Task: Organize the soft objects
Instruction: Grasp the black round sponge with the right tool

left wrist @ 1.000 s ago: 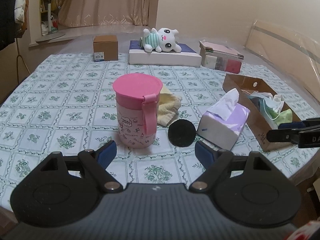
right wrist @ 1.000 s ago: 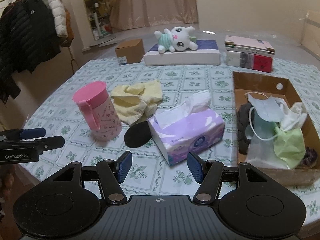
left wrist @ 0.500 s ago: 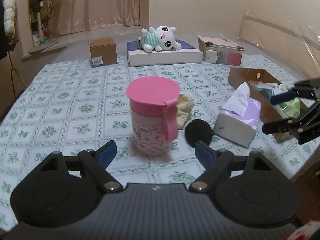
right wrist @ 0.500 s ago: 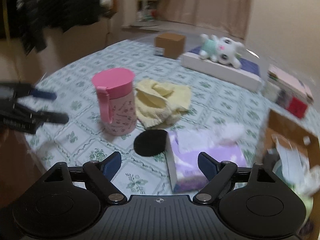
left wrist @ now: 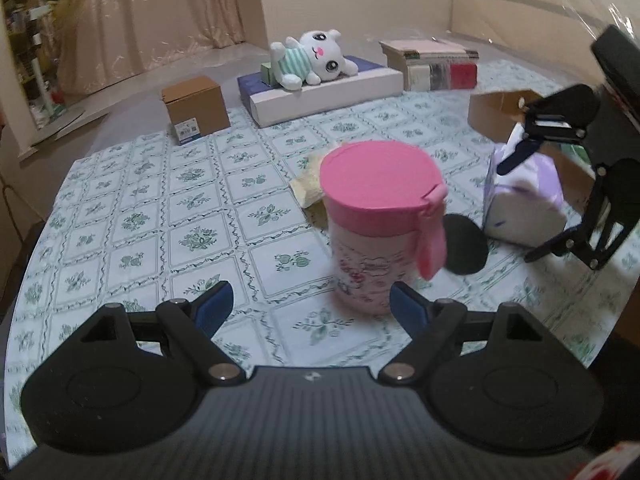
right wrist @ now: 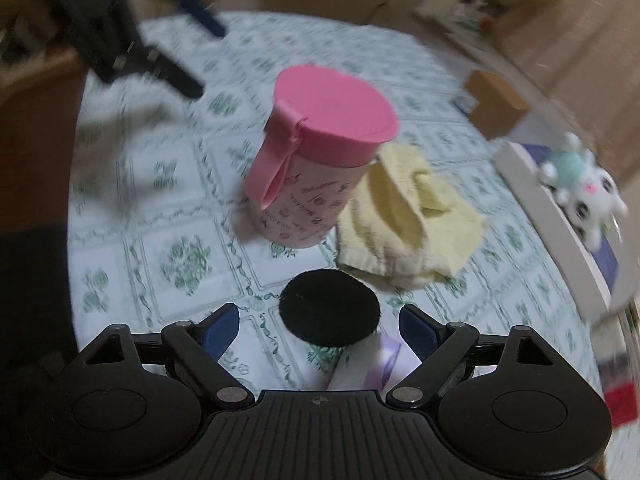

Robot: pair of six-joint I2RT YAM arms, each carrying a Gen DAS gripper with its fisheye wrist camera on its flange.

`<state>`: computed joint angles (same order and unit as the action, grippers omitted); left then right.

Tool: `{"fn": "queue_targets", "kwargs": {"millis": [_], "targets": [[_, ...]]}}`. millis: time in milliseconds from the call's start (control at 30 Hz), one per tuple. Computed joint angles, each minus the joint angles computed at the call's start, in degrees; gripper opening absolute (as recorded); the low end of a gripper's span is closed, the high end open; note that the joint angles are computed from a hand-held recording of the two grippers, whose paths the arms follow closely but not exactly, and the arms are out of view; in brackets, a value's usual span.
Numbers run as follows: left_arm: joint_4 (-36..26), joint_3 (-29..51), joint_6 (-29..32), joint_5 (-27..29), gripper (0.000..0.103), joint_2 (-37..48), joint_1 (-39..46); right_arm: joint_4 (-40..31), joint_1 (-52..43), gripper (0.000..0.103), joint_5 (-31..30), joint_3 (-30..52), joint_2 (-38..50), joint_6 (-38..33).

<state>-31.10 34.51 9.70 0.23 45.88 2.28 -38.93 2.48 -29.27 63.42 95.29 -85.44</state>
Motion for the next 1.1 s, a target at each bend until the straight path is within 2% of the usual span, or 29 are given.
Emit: {"fn": "queue_targets", "kwargs": {"millis": [133,233,400,667,900,1000,1067,1100], "targets": [[2.06,0.99,5.94,6.21,0.084,5.28,4.93,0.43,3.65,0.088,3.83,3.64,5.50,-0.86],[4.42,1.37,8.82,8.73,0.084,9.65,6.54,-0.61,6.25,0.091,7.21,7.14,9.64,-0.64],[7.79,2.14,12.06,12.64,0.084,16.28,8.73,-5.95,9.34,0.096,11.45,15.84,17.35,3.93],[10.57,4.96,18.69,15.86,0.084,25.07,12.49,-11.85,12.03,0.098,16.15,26.55,26.80,10.93],[11.17,6.62,21.42,17.59,0.084,28.31,15.18,-17.89,12.77,0.098,17.80,34.40,31.92,16.43],[10.98,7.15,21.71,18.44,0.084,28.89,16.25,-18.40,12.71,0.097,17.76,34.93,32.15,17.06],[10.37,7.68,21.86,18.81,0.084,29.01,16.66,-19.67,12.40,0.084,16.61,36.39,32.83,17.42],[10.08,7.92,22.01,18.89,0.084,29.05,16.81,-20.07,12.31,0.082,15.99,36.76,32.68,18.02]]}}
